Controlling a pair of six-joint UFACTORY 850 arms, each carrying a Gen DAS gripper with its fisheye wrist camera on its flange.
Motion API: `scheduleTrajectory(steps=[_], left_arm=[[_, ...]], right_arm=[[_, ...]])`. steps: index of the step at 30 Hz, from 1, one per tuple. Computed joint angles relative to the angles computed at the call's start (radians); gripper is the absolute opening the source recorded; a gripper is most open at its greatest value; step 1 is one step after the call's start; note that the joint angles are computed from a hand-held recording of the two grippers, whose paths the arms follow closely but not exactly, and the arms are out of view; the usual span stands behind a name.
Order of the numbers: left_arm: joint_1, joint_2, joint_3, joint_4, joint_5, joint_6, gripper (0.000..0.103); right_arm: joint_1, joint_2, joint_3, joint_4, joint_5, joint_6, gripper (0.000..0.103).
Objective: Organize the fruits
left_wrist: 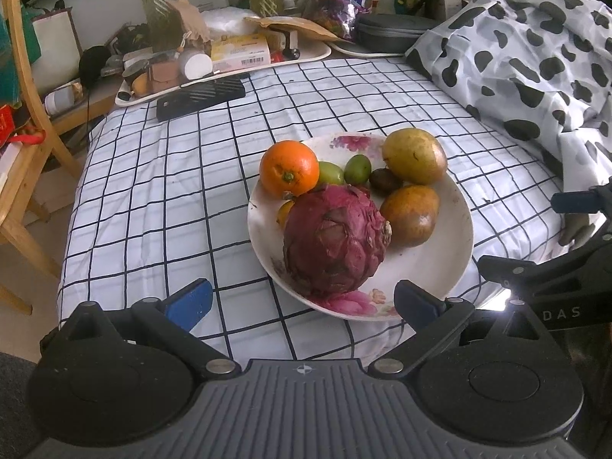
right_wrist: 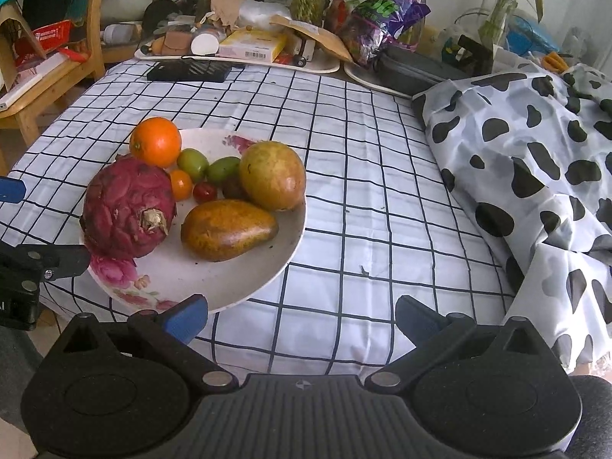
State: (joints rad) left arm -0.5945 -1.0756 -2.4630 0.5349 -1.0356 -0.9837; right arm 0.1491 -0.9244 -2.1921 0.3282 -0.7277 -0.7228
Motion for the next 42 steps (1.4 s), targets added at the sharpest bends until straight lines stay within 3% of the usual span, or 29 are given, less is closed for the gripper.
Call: scheduleTrajectory(steps=[42], left_arm=[[-0.001, -0.009, -0.012, -0.003, -0.017, 0.010, 0.103]], right_arm=[[0.003, 0.001, 0.007, -0.023, 0.008, 0.004, 0.103]])
